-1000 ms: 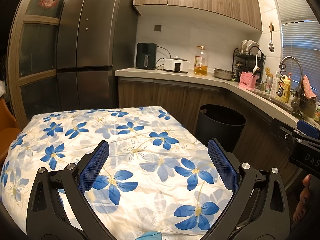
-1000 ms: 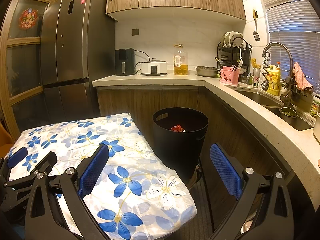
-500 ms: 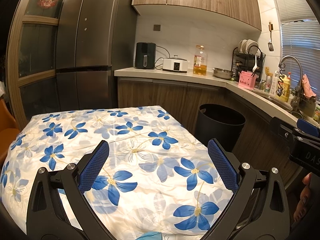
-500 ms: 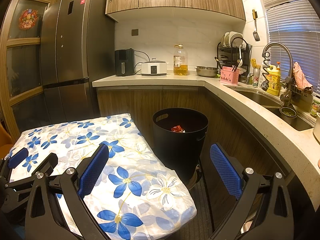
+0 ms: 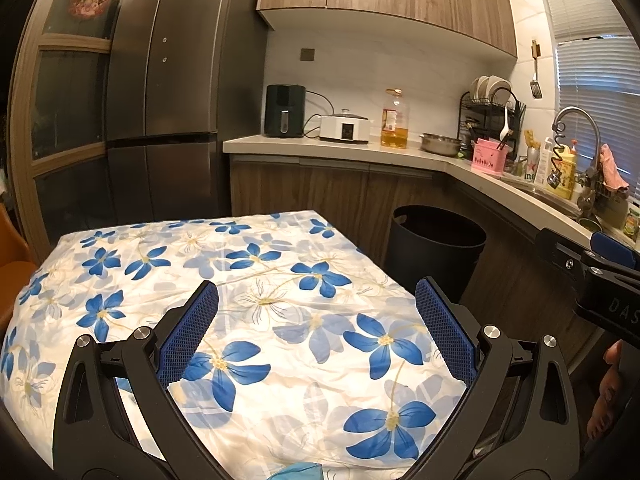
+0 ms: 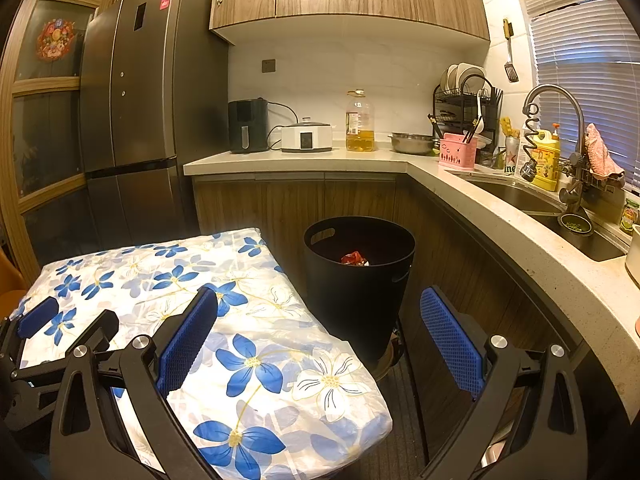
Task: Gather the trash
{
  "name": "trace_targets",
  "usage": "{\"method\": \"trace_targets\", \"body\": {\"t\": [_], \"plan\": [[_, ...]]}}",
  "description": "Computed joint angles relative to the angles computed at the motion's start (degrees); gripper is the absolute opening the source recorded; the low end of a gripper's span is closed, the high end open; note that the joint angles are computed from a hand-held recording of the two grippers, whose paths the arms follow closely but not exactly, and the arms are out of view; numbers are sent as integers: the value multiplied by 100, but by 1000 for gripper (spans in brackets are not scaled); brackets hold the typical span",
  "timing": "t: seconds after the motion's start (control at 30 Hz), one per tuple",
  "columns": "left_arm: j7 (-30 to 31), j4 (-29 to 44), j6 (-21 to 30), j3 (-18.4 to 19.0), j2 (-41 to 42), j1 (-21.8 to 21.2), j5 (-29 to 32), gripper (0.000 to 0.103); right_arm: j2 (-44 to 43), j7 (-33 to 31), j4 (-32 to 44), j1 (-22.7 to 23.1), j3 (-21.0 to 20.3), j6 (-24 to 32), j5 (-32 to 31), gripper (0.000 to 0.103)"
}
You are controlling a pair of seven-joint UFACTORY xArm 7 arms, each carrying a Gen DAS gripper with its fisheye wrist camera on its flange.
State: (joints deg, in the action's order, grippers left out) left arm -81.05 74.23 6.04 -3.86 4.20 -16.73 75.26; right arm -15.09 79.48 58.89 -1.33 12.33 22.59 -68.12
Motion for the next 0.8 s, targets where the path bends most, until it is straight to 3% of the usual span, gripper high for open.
{"method": "trace_targets", "body": {"t": [0.23, 0.4, 0.5, 0.67, 0.8], "plan": [[-32, 0, -113, 26, -3, 8, 76, 97, 13, -50, 41, 17, -4, 52, 61, 97], [-771, 79, -170, 36, -23, 33, 888, 95, 5, -33, 35, 18, -2, 57, 52, 97], [-664, 76, -121, -34, -25, 69, 862, 89, 0, -55, 34, 21, -7, 60, 75, 97], [-545, 65, -222, -34, -3, 109, 718, 89, 4, -20, 33, 9, 7, 66, 52, 97], [-598, 59, -85, -45, -24, 93, 784, 97, -1, -8, 28, 17, 9, 79, 44, 97]]}}
